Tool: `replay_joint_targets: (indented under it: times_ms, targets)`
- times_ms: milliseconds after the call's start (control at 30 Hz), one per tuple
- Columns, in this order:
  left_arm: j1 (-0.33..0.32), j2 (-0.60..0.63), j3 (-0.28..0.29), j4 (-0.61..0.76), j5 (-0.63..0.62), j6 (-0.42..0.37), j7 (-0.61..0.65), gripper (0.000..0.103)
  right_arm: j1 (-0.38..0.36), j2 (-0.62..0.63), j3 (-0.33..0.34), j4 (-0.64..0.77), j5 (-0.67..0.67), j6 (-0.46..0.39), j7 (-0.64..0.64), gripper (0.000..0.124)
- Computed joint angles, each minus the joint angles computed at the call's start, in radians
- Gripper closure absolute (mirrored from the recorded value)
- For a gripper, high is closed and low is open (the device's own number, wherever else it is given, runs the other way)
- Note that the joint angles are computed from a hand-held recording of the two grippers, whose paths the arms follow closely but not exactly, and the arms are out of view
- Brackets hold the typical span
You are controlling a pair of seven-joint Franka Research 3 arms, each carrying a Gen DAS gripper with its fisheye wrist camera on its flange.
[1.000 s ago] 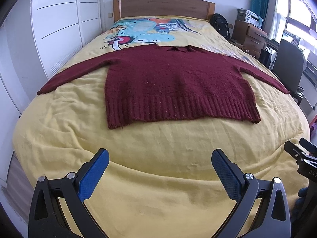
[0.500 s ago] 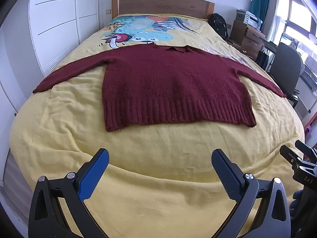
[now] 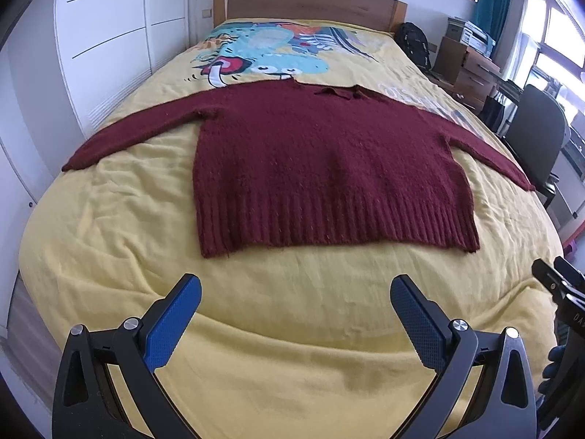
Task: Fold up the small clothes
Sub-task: 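Reach the right tool to the sweater sleeve cuff and close on it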
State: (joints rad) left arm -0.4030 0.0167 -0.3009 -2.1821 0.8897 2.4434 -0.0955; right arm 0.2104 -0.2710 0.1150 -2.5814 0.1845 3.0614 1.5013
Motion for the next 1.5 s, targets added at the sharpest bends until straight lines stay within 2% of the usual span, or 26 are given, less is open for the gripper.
replay_joint_targets:
  times_ms: [167,300,467,667,800,1100,1267,1500]
  targets:
    - [0.009,-0.005,0.006,0.018,-0.008,-0.087,0.007,0.001,-0.004,0.078,-0.037,0.085,0.023,0.004,-0.012,0.021]
    - [0.014,0.009,0.01,0.05,-0.026,-0.185,0.03,0.001,-0.072,0.179,-0.03,0.185,-0.041,0.025,0.058,0.021]
    - [0.024,0.018,0.022,0.071,0.021,-0.236,0.008,0.001,-0.077,0.325,-0.095,0.348,-0.005,-0.011,0.074,0.021]
    - [0.047,0.046,0.042,0.12,0.027,-0.251,0.028,0.001,-0.134,0.514,-0.118,0.586,0.148,-0.152,0.012,0.021]
    - [0.063,0.067,0.058,0.15,-0.001,-0.237,0.048,0.001,-0.168,0.643,-0.151,0.737,0.187,-0.215,0.057,0.021]
    - [0.079,0.116,0.082,0.206,-0.07,-0.234,0.08,0.001,-0.279,0.897,-0.143,1.061,0.268,-0.361,0.162,0.021]
    - [0.076,0.138,0.087,0.234,-0.097,-0.262,0.088,0.001,-0.321,0.989,-0.12,1.177,0.307,-0.37,0.2,0.021]
    - [0.075,0.158,0.093,0.248,-0.136,-0.267,0.109,0.001,-0.335,1.125,-0.126,1.403,0.26,-0.433,0.255,0.023]
